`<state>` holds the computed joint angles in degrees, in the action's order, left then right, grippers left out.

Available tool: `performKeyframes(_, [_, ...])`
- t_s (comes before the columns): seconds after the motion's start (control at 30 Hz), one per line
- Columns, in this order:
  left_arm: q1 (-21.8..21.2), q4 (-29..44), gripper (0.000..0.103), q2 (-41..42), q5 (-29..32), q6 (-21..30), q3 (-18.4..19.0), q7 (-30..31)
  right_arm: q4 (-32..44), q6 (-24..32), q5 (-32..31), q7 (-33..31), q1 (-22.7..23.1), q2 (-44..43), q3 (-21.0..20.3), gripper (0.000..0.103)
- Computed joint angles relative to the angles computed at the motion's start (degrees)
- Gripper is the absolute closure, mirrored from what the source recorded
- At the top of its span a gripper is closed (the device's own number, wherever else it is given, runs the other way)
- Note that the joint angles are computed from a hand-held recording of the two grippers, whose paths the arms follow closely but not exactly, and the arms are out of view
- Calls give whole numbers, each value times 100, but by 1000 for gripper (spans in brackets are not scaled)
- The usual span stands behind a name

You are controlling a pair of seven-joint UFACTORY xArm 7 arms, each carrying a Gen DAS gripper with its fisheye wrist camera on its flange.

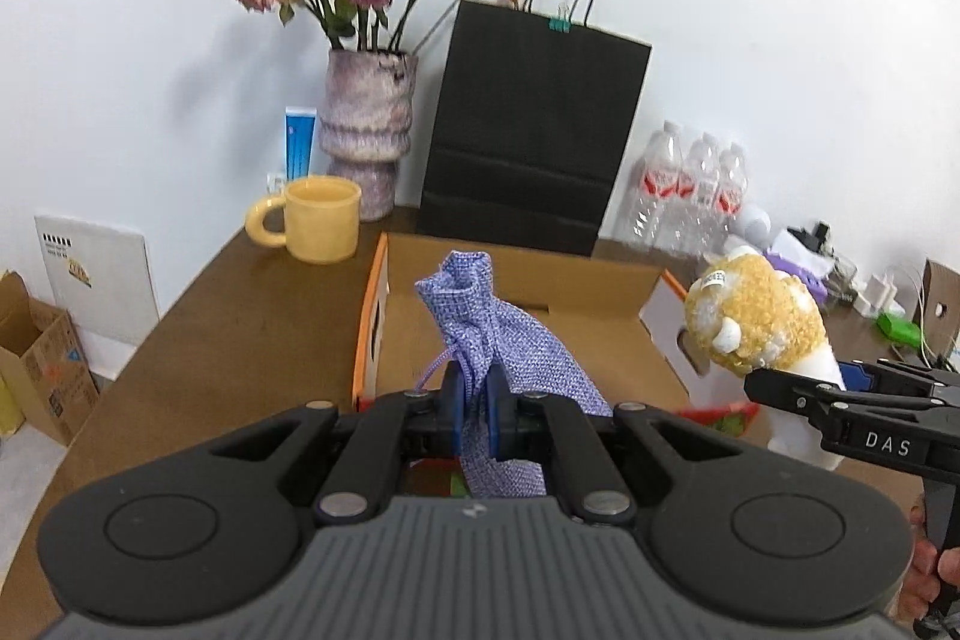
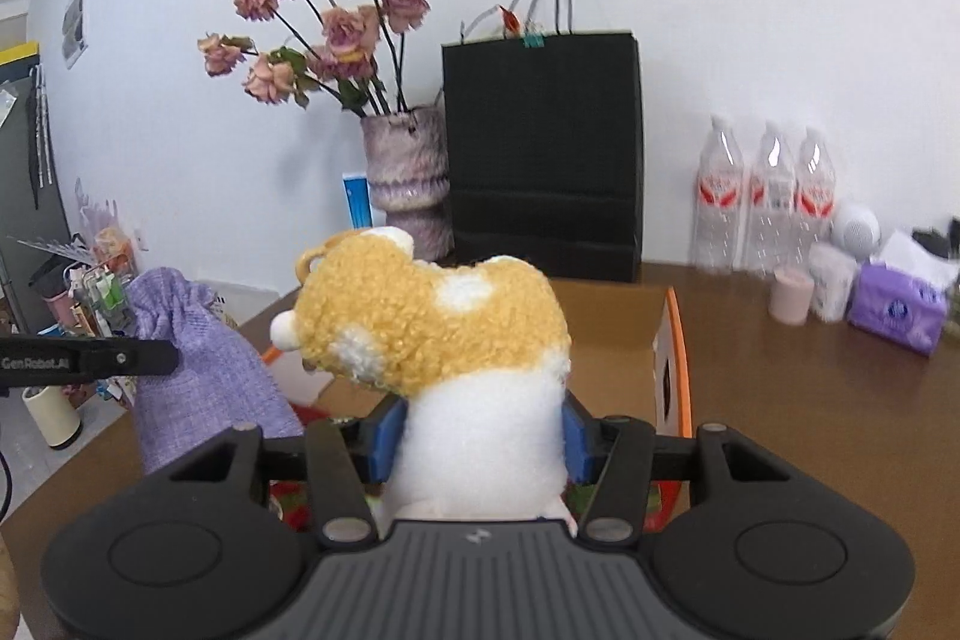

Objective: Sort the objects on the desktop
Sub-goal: 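Lift the plush toy and purple pouch and carry both over the box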

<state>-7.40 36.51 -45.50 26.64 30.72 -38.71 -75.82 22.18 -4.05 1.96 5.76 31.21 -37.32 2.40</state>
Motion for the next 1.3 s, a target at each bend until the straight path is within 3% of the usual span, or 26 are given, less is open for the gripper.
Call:
performKeyframes(0.13, [309,201,95,162,183,-184,-45,-11,422,-64,-78,15,-178,407,185,53])
performKeyframes(0.37, [803,630,95,792,547,-289,-194,33,1242,61,-17,-160,90,1223,-120,53])
performKeyframes(0.7, [1237,1212,95,2070,1589,-638,-11,-291,2488,362,751,-802,327,2596,-343,53])
performKeyframes(0.8, [1198,1353,95,2509,1872,-862,233,-381,2857,453,1148,-1097,321,3007,-343,53])
performKeyframes(1.03, [1122,1686,95,3390,2522,-1102,729,-754,3758,757,1341,-1095,-241,3988,116,53])
performKeyframes(1.3, [581,1982,95,4145,2242,-1242,1401,-376,4337,940,314,-139,-485,4753,259,53])
